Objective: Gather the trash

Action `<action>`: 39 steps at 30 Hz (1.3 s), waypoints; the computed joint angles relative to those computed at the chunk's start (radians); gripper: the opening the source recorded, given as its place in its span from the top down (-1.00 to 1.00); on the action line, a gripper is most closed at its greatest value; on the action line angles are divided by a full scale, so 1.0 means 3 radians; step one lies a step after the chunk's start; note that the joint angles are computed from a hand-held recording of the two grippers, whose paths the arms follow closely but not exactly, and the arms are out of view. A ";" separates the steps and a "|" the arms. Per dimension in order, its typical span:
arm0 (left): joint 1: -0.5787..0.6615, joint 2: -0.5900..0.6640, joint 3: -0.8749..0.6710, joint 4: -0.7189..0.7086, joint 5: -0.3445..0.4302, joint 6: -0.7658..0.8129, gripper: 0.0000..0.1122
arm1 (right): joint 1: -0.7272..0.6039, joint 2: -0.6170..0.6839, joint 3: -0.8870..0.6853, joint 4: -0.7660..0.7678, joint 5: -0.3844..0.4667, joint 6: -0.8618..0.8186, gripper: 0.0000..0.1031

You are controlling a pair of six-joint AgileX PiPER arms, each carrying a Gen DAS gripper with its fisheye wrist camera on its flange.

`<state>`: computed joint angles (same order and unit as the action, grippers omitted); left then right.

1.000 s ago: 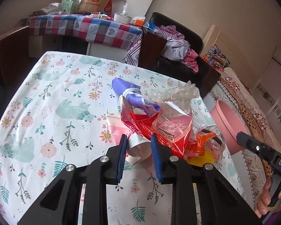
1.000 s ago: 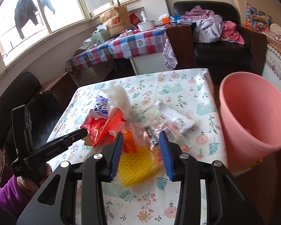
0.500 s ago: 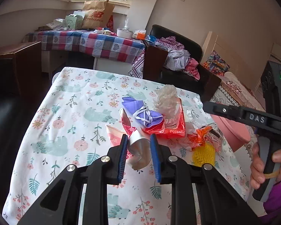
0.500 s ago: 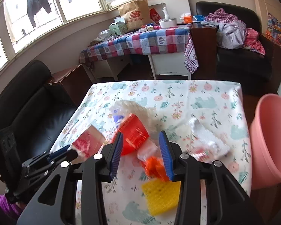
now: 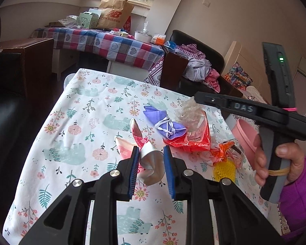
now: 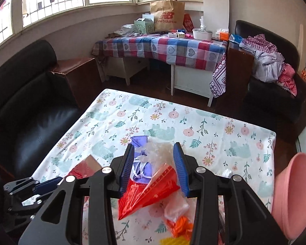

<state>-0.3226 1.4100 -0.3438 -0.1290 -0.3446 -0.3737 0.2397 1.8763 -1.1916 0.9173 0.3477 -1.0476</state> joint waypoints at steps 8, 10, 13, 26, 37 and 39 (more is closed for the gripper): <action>-0.0041 -0.0042 0.0014 -0.0154 -0.0003 0.0127 0.59 | -0.0132 0.0027 0.0122 0.0300 0.0060 -0.0247 0.82; -0.0062 -0.0056 0.0007 -0.0210 0.0009 0.0170 0.59 | -0.0188 -0.0058 0.0226 0.0569 0.0074 -0.0520 0.83; -0.0133 -0.0105 -0.0015 -0.0405 0.0034 0.0358 0.59 | -0.0337 -0.0258 0.0424 0.1054 0.0184 -0.0975 0.85; -0.0595 -0.0376 -0.0178 -0.1957 0.0118 0.1823 0.59 | -0.1070 -0.0918 0.0973 0.1832 0.0758 -0.1693 0.86; -0.1071 -0.0320 -0.0520 -0.2919 0.0052 0.2790 0.59 | -0.1938 -0.0983 0.1111 0.1926 0.1157 -0.1858 0.86; -0.1165 -0.0257 -0.0622 -0.3019 0.0041 0.2926 0.59 | -0.2090 -0.0965 0.1111 0.1940 0.1211 -0.1884 0.86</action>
